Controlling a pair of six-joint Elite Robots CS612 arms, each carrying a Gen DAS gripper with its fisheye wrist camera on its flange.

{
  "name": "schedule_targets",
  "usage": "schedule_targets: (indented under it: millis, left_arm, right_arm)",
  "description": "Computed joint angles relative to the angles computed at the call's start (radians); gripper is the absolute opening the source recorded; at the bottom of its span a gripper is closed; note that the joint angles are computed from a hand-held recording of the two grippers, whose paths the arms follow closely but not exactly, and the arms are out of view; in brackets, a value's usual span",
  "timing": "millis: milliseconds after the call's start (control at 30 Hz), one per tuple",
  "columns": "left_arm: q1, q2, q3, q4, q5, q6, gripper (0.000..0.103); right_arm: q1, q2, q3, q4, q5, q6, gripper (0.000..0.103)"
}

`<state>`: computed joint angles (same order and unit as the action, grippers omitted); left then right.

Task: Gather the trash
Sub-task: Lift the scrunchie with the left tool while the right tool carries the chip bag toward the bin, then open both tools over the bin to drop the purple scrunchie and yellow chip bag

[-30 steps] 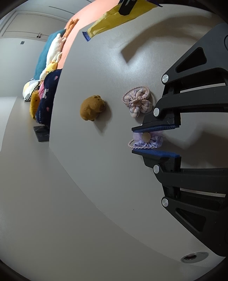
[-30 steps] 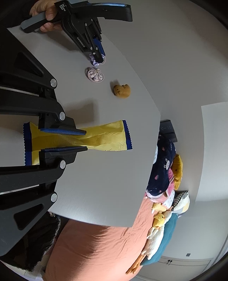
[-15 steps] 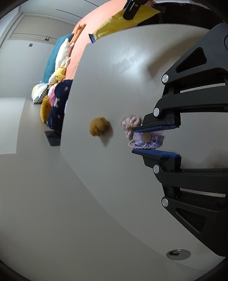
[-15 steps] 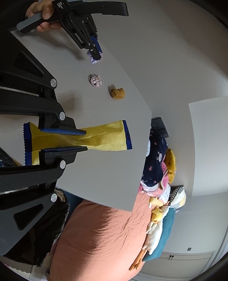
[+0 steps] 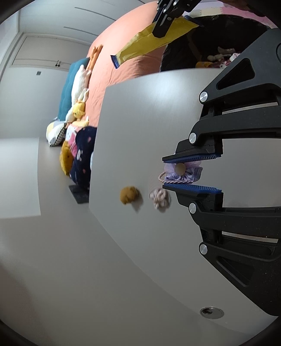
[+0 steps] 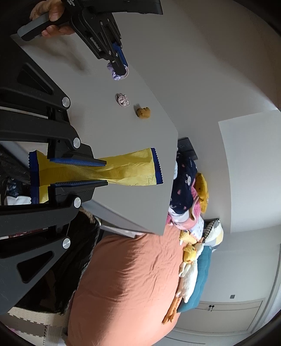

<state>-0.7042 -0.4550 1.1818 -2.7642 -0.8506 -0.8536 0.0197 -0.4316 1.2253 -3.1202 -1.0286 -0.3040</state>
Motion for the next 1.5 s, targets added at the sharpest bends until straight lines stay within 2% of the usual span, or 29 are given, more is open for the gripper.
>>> schedule_targets:
  millis: [633, 1267, 1500]
  left_arm:
    - [-0.057, 0.053, -0.105, -0.041, -0.028, 0.098, 0.018]
    - [-0.082, 0.121, -0.241, -0.049, -0.095, 0.199, 0.018]
    - [-0.091, 0.155, -0.311, -0.059, -0.146, 0.252, 0.018]
  right_arm:
    - [-0.082, -0.056, 0.139, -0.145, 0.018, 0.031, 0.013]
    - [-0.149, -0.069, 0.195, -0.239, 0.000, 0.093, 0.013]
    - [-0.167, -0.067, 0.200, -0.256, -0.032, 0.120, 0.013]
